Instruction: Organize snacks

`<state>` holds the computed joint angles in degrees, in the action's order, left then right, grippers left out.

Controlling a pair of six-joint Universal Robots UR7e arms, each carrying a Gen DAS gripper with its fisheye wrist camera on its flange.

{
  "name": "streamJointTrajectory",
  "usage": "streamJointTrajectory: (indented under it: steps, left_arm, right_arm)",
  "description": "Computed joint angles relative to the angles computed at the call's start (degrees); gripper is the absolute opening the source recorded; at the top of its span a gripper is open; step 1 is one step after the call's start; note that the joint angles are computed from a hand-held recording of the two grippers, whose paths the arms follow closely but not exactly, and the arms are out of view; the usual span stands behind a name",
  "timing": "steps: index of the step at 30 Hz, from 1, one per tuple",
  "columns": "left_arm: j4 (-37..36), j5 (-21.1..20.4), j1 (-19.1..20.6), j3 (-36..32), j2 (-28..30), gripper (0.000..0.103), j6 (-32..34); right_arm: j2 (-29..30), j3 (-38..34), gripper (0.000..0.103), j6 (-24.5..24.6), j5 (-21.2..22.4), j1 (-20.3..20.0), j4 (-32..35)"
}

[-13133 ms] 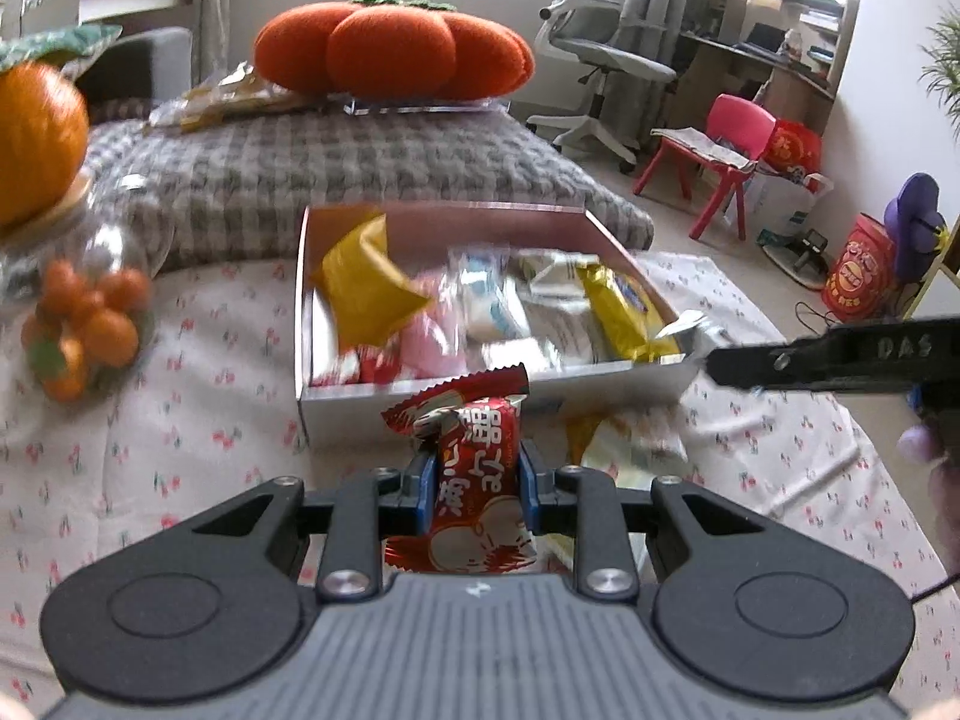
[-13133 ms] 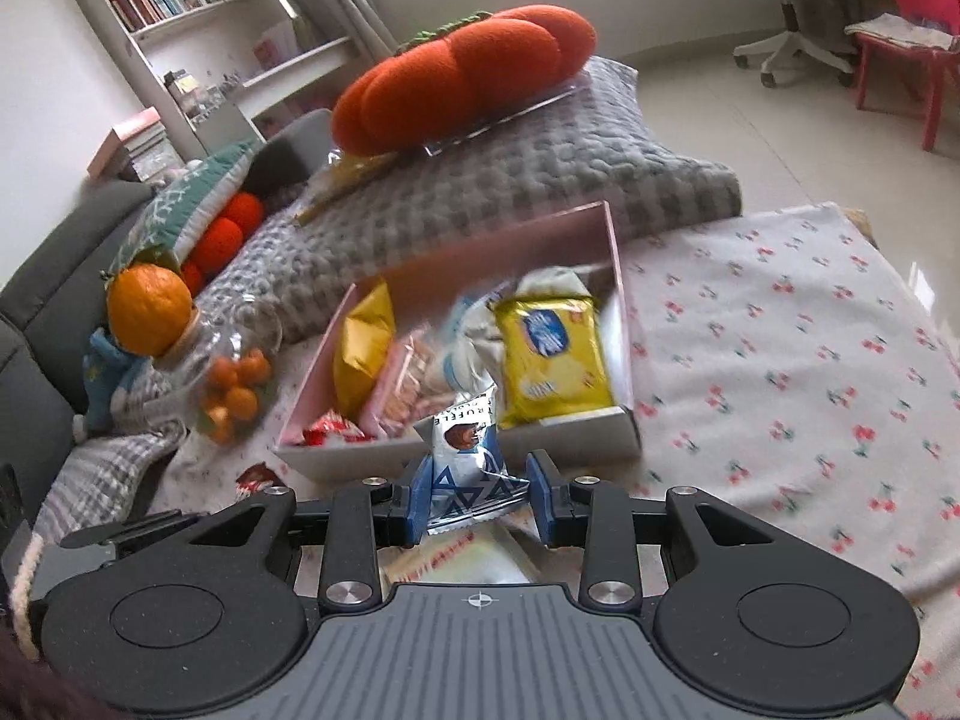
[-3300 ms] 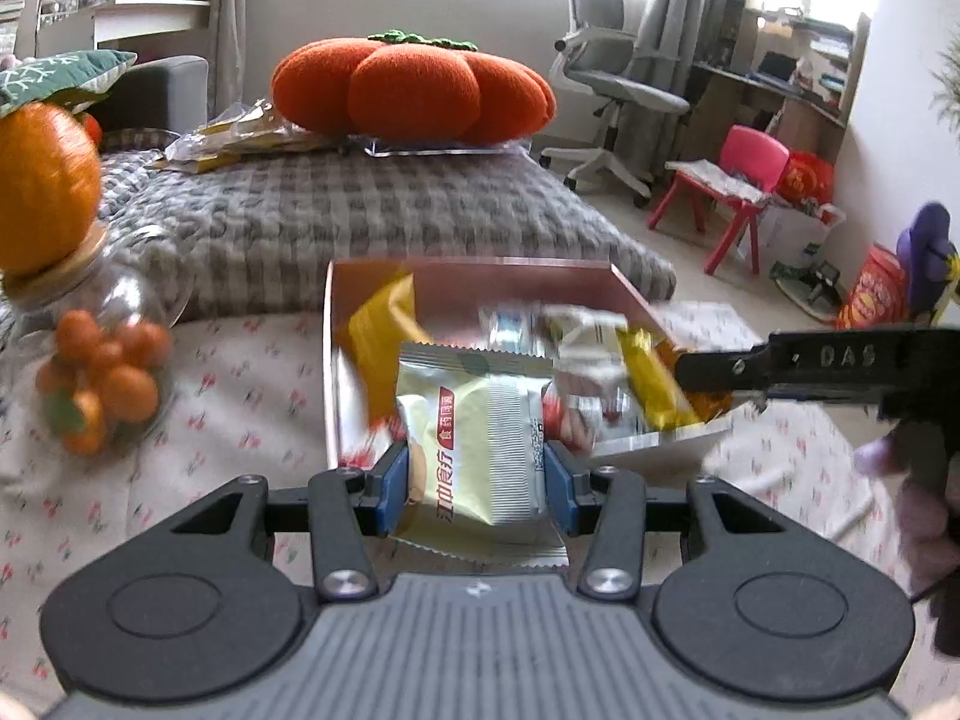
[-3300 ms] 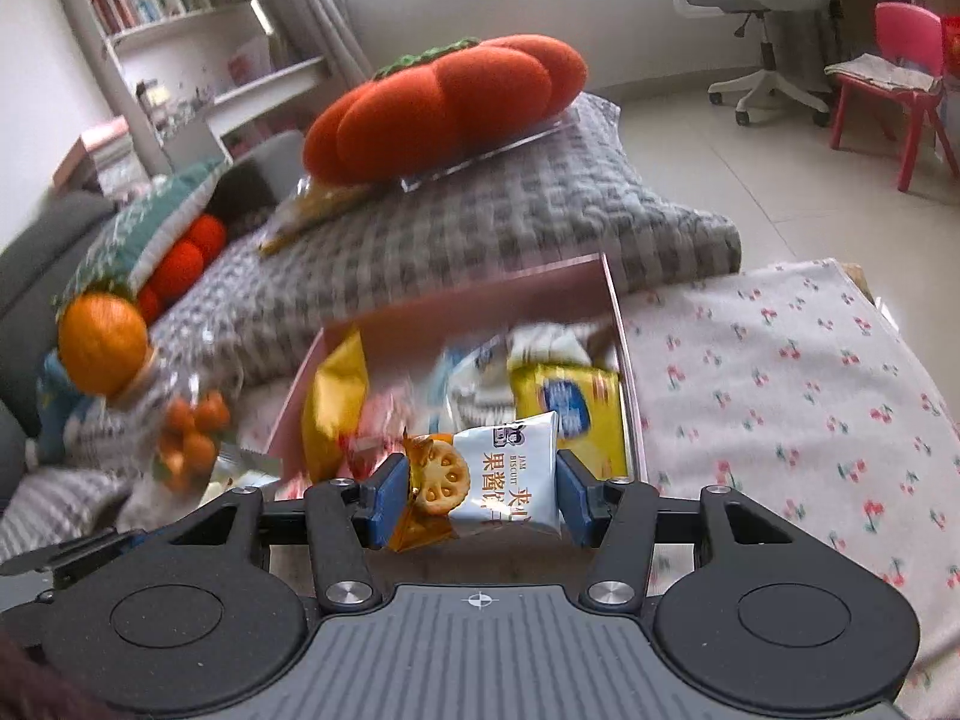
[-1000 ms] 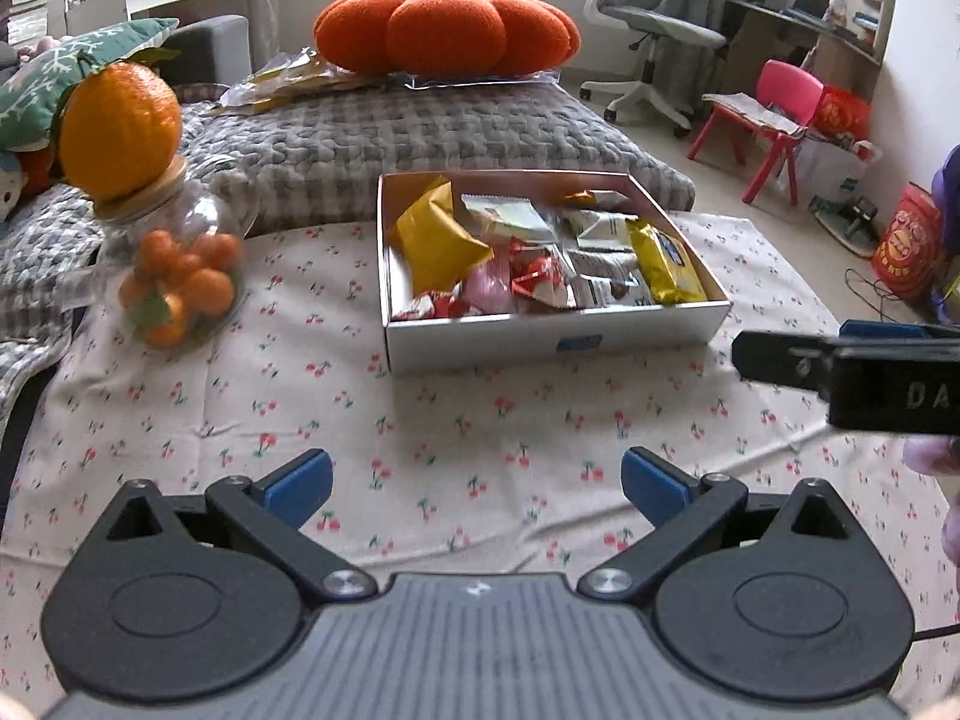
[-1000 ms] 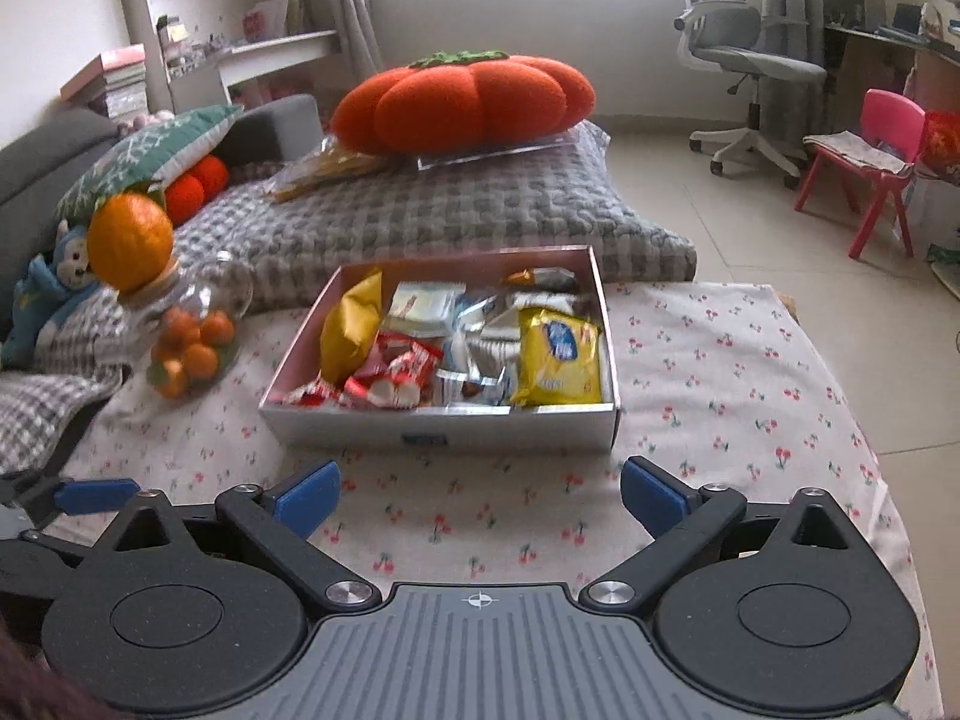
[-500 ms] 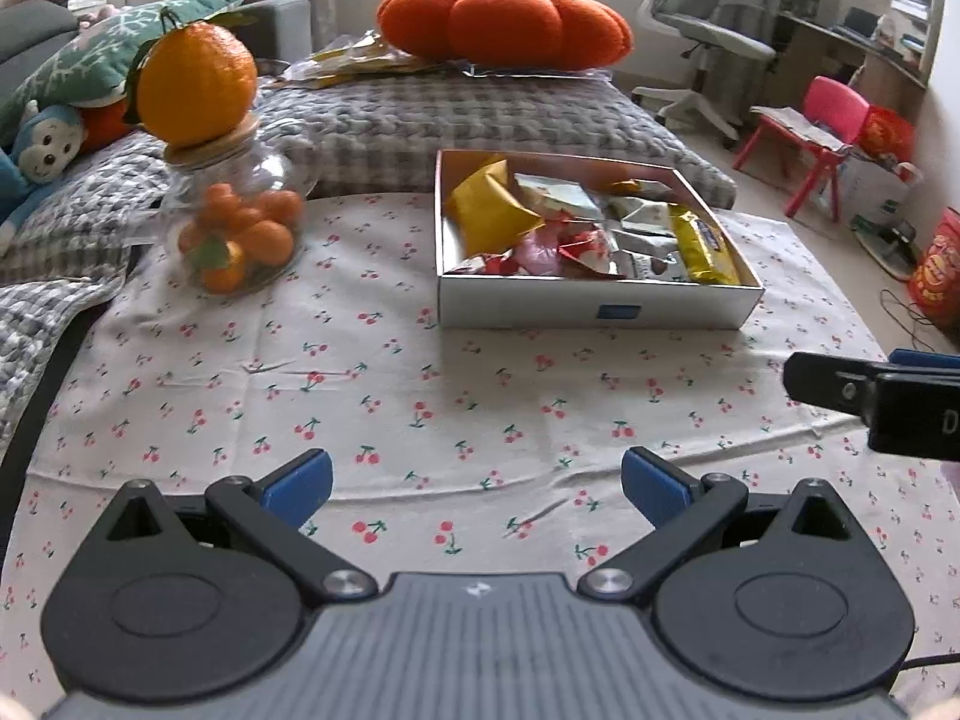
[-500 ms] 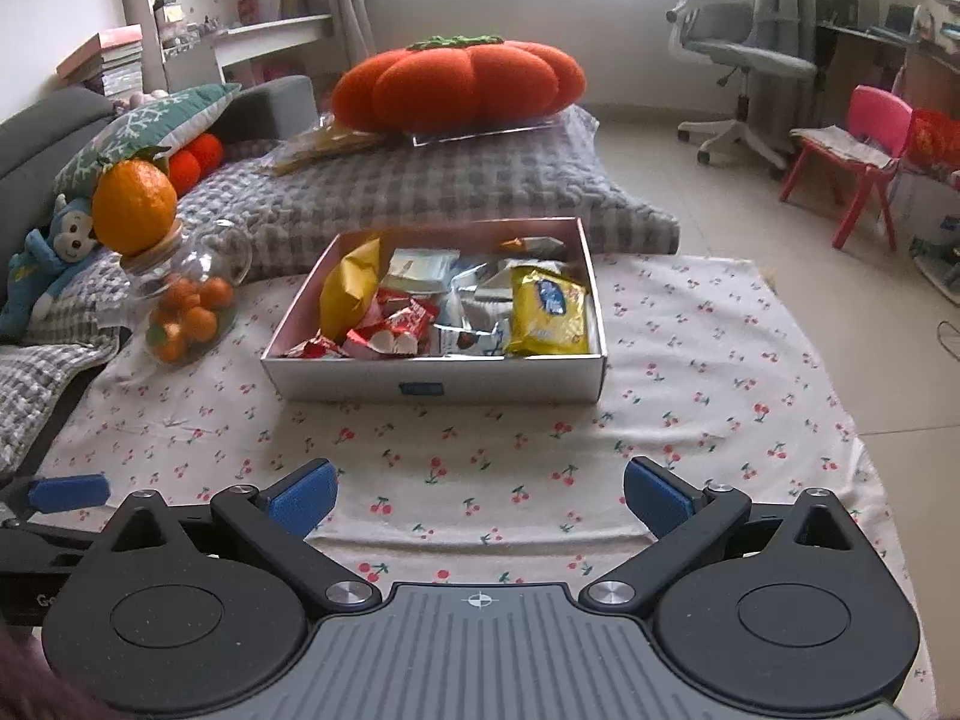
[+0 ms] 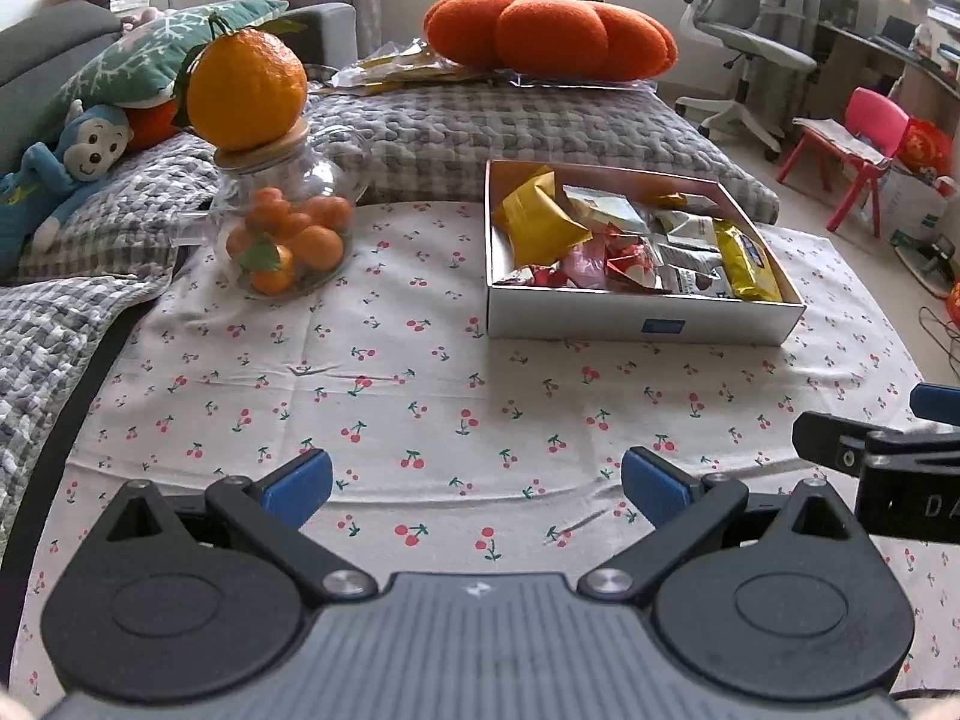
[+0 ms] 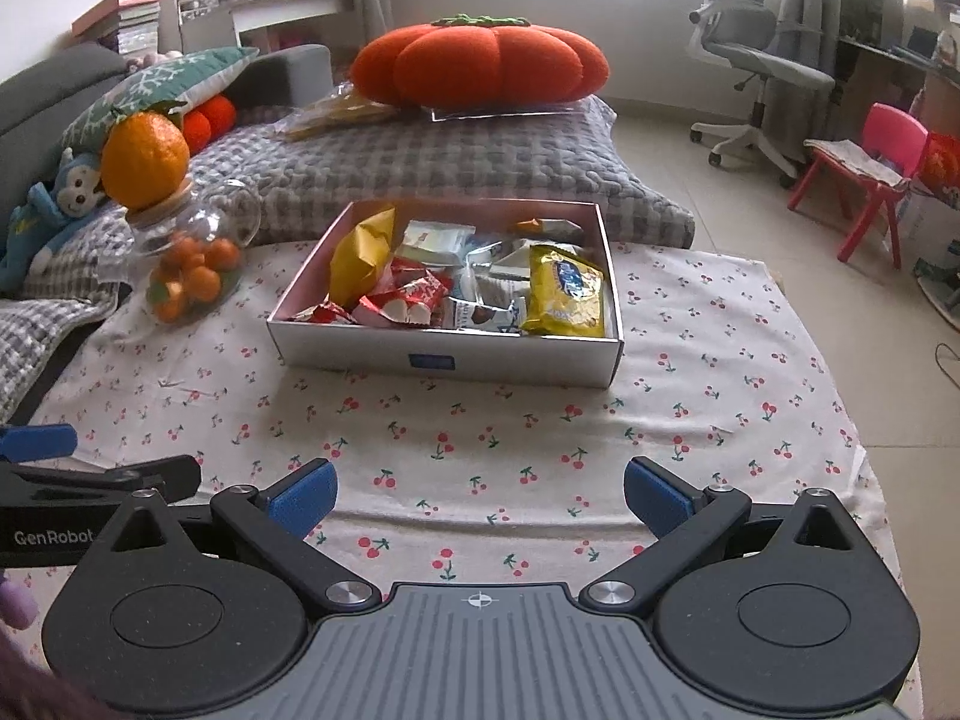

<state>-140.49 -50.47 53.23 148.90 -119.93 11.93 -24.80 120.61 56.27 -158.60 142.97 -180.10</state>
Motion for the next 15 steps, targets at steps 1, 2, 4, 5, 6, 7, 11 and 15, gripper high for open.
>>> streamJointTrajectory:
  steps: [1, 2, 4, 5, 6, 7, 11, 15]
  left_arm:
    - [-0.1, 0.1, 0.0, 0.1, 0.0, 0.103, 0.0]
    - [-0.1, 0.1, 0.0, 0.1, -0.1, 0.103, 0.0]
    - [0.2, 0.1, 0.0, 0.0, -0.2, 0.103, -0.2]
    - [0.4, 0.0, 0.0, 0.0, -0.2, 0.103, -0.2]
    - [0.5, 0.0, 0.0, 0.0, -0.3, 0.103, -0.3]
    - [0.7, 0.0, -0.1, 0.0, -0.4, 0.103, -0.4]
    - [0.7, -0.1, -0.2, 0.0, -0.4, 0.103, -0.5]
    - [0.8, 0.0, -0.3, 0.1, -0.4, 0.103, -0.5]
  right_arm:
    - [0.0, -0.1, 0.103, 0.1, -0.1, 0.0, 0.4]
    - [0.0, -0.1, 0.103, 0.2, -0.2, 0.0, 0.7]
    - [0.0, -0.1, 0.103, 0.2, 0.0, 0.1, 0.5]
    - [0.0, -0.1, 0.103, 0.0, 0.1, 0.0, 0.1]
    - [0.1, -0.1, 0.103, 0.1, 0.2, 0.0, 0.2]
    - [0.1, -0.1, 0.103, 0.1, 0.2, 0.0, 0.2]
    - [0.0, -0.2, 0.103, 0.6, 0.2, 0.0, 0.9]
    - [0.0, -0.1, 0.103, 0.6, 0.2, 0.0, 0.9]
